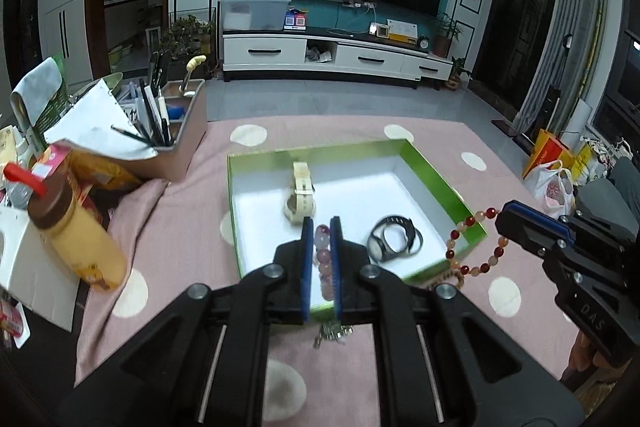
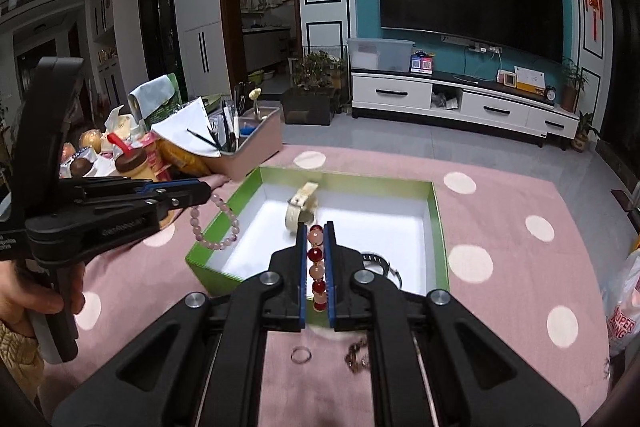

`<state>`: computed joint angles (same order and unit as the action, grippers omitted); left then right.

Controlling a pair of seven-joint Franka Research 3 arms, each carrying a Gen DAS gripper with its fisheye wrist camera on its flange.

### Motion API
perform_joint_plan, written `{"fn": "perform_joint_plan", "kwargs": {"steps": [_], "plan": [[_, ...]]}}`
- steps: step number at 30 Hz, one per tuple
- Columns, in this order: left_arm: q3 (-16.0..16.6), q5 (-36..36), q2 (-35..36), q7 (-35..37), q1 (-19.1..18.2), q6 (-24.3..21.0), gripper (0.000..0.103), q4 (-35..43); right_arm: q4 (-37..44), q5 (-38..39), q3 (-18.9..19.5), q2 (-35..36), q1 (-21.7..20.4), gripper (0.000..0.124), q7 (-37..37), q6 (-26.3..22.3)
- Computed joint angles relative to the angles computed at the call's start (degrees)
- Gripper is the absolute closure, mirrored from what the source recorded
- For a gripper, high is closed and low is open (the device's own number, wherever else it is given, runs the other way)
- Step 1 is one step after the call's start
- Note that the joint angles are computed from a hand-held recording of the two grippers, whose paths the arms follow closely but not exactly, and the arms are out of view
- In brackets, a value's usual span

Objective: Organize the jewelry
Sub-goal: 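Carry both bead bracelets over the green box, then open both grippers to drop the bead bracelets into the green box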

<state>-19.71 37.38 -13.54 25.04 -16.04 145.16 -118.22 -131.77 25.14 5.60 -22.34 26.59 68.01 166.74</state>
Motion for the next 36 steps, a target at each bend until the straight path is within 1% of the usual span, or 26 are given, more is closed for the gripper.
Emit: {"fn": "perform_joint_plan", "kwargs": {"steps": [2,5,11,16,19,22,27,36], "plan": [[0.1,0.5,1.6,0.6,0.3,-0.9,0.095,1.9,1.9,0.2,-0.3,1.8,0.3,0.117,-0.4,-0.3],[0.5,0.9,4.6,1.4,0.3,-2.6,0.095,4.5,4.6,-0.7,0.4,4.6,-0.4,0.117,0.2,-1.1],[2.3,0.7,8.3,2.2,-0.1,-3.8,0.095,6.6,8.9,-1.5,1.1,10.4,-1.1,0.117,0.9,-3.3],[3.3,0.3,11.3,3.1,-0.6,-5.0,0.095,8.3,11.9,-3.5,2.0,15.0,-2.2,0.117,3.2,-5.3],[4.0,-1.1,12.8,4.4,-0.9,-5.1,0.095,8.8,13.3,-3.6,2.1,17.2,-2.2,0.117,3.9,-6.5],[4.5,-2.0,14.1,5.3,-1.1,-5.4,0.095,9.1,14.4,-3.7,2.2,18.8,-2.4,0.117,4.1,-7.8],[5.0,-3.0,15.4,6.3,-1.5,-5.8,0.095,9.1,15.8,-6.6,2.4,21.2,-2.7,0.117,6.8,-9.4],[5.3,-2.4,16.1,6.1,-1.9,-6.9,0.095,9.2,16.4,-9.7,2.2,22.6,-3.1,0.117,9.5,-10.7]]}}
